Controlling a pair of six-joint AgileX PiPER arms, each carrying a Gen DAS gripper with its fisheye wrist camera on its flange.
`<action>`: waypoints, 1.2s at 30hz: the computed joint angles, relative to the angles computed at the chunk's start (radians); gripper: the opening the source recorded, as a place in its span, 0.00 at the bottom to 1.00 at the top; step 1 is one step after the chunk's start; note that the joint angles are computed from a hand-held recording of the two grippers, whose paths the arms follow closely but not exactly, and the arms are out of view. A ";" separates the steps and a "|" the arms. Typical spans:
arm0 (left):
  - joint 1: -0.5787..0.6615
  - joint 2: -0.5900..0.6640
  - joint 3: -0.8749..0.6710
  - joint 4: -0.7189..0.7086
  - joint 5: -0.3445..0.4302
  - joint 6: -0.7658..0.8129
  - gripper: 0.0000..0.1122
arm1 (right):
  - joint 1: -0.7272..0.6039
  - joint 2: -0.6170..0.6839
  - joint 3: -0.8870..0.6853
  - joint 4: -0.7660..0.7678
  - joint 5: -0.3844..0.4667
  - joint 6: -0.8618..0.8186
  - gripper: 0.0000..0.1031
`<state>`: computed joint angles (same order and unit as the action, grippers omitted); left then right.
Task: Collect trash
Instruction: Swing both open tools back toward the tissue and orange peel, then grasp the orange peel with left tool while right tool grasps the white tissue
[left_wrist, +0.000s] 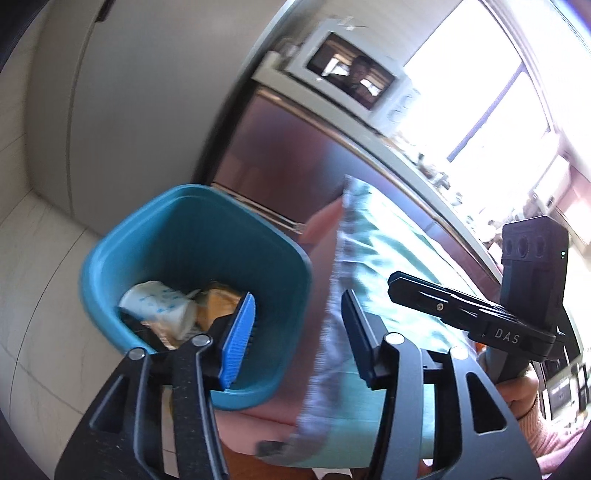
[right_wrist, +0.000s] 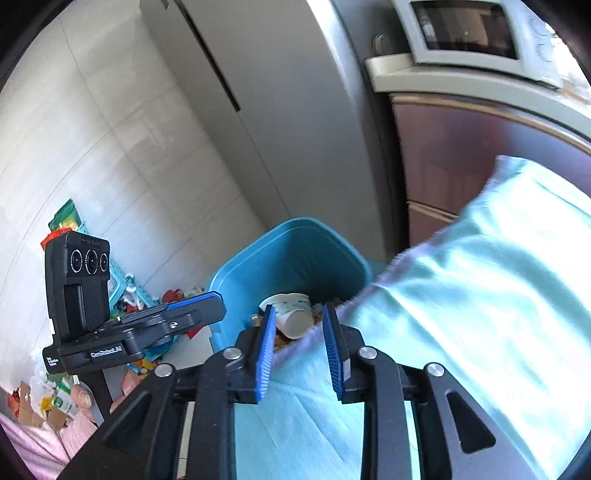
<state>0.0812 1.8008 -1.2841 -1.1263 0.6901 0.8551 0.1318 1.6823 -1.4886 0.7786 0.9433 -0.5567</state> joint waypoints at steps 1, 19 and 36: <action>-0.013 -0.007 0.004 -0.006 -0.003 0.010 0.47 | -0.024 -0.026 0.032 0.013 -0.003 -0.016 0.29; -0.461 0.087 -0.224 0.147 0.009 -0.135 0.55 | -0.670 -0.332 0.417 0.130 0.076 -0.247 0.37; -0.786 0.565 -1.045 0.537 0.294 -0.585 0.44 | -0.997 -0.234 0.363 0.239 0.171 -0.421 0.37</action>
<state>-0.7047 2.3656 -2.3295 -0.5893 0.9838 0.2701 -0.8648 1.4486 -1.1255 1.0179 1.1143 -0.9781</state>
